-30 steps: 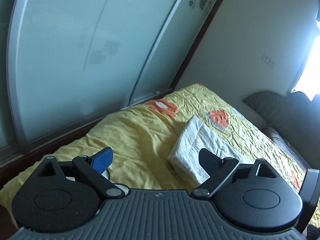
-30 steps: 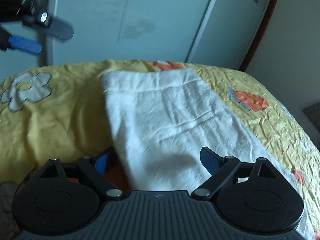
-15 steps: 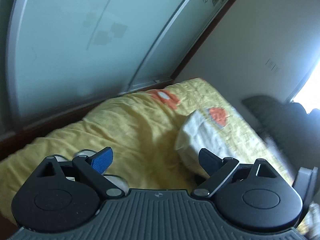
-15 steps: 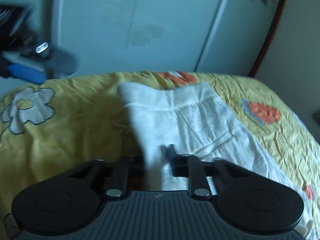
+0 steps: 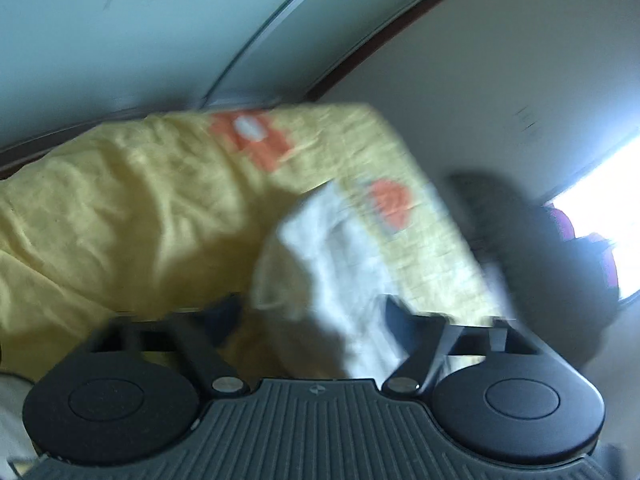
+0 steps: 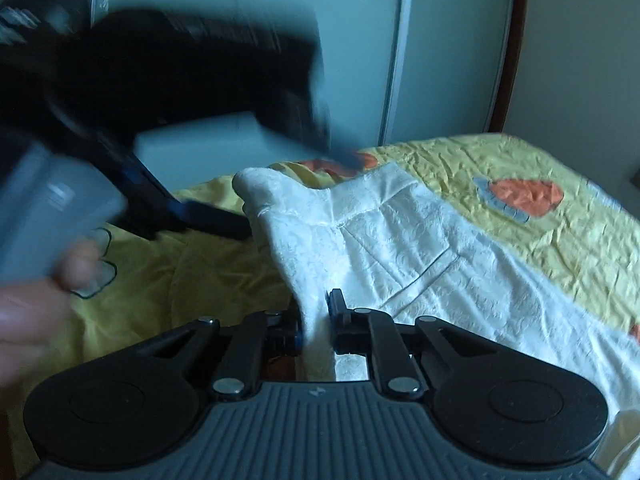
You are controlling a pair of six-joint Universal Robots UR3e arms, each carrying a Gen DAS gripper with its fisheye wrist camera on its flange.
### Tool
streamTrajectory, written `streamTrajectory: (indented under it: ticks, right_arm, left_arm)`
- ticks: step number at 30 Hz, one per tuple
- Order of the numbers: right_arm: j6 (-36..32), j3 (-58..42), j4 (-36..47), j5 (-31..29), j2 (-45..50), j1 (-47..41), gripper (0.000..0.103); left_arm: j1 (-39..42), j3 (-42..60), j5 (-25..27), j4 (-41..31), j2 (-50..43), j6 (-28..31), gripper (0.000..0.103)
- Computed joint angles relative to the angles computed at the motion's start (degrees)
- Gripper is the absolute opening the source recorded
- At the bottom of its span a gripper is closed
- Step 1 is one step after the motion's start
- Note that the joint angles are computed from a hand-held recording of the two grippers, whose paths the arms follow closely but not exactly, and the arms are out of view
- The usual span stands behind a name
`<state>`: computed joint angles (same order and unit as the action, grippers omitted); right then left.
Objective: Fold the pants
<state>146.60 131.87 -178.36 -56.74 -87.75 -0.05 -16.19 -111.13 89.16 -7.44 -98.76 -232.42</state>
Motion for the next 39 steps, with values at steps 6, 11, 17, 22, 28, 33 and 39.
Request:
streamTrajectory:
  ticks: [6,11,17,22,28,33,39]
  right_arm:
    - [-3.6,-0.4,23.6,14.0,-9.3,-12.7,0.087]
    - [-10.7,-10.8,64.5,26.9,-9.4,-29.1,0.088]
    - [-25.2,-26.0,105.9,35.3,3.2,-40.9,0.088]
    - [-26.8,-26.7,108.2,34.6,4.8,-43.8,0.089]
    - [-26.7,-28.3,107.3,32.8,9.1,-44.6,0.088]
    - [-30.5,-28.7,110.3,32.9,10.1,-45.4,0.087]
    - [-17.7,-25.8,92.4,27.4,9.7,-42.0,0.027]
  left_arm:
    - [-2.5,4.7,4.4,-7.7,-2.2,4.1,0.022]
    - [-12.1,17.3,18.0,-14.9,-5.8,15.9,0.016]
    - [-26.1,36.7,29.1,-18.0,-19.3,31.7,0.015]
    - [-30.6,48.7,28.9,-20.2,-29.4,36.1,0.015]
    - [-28.6,51.3,17.7,-23.0,-32.9,36.3,0.025]
    - [-25.6,36.7,9.4,-13.0,-24.2,33.2,0.045]
    - [-27.2,22.8,9.3,-4.3,-13.9,30.2,0.062]
